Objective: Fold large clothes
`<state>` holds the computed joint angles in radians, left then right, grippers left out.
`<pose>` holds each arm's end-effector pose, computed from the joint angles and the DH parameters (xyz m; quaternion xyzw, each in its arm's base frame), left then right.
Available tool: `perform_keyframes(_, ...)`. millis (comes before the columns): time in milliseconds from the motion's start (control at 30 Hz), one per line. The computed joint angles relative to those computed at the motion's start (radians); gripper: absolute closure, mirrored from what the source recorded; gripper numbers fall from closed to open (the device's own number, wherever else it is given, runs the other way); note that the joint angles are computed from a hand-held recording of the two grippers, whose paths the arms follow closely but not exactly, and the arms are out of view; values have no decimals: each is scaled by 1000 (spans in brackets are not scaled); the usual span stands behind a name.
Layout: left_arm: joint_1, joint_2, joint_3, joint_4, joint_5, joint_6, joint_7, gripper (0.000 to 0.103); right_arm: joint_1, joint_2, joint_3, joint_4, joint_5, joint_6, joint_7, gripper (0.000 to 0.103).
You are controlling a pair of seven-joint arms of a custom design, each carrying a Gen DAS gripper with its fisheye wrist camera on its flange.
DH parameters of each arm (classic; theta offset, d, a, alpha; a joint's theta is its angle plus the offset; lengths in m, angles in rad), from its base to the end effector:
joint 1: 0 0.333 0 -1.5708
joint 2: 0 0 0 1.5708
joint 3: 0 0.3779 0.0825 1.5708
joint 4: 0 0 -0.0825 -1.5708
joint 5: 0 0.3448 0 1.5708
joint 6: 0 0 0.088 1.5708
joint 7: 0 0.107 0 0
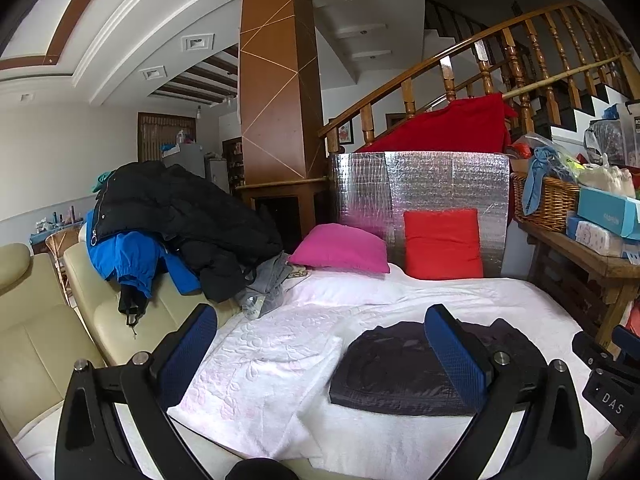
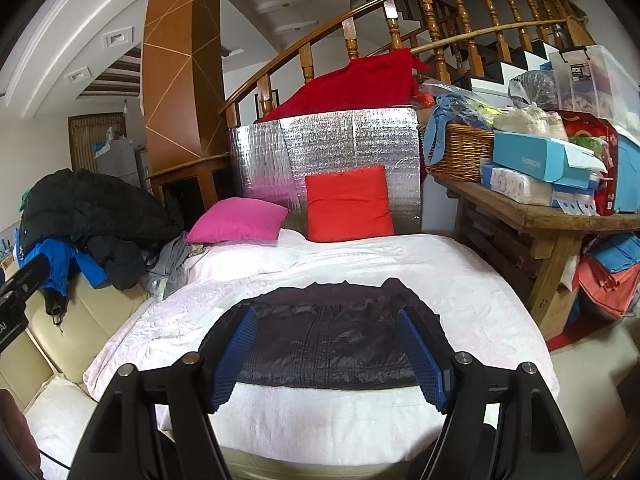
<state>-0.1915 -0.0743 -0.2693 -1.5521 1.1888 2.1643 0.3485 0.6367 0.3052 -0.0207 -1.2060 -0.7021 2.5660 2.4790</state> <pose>0.4821 -0.2089 0.8270 -0.6567 0.4356 -0.3066 0.5338 0.5375 0.3971 0.7916 -0.6094 0.5567 -0.3202 0.4650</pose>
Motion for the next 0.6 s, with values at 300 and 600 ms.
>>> perform_keyframes(300,8,6,6,3,-13,11,-3,0,-4,44,-2,61,57,-21,-61,27)
perform_keyframes(600,0,34,21,32,-40,12,28,0,2,90,-17,129,102,-45,-112,27)
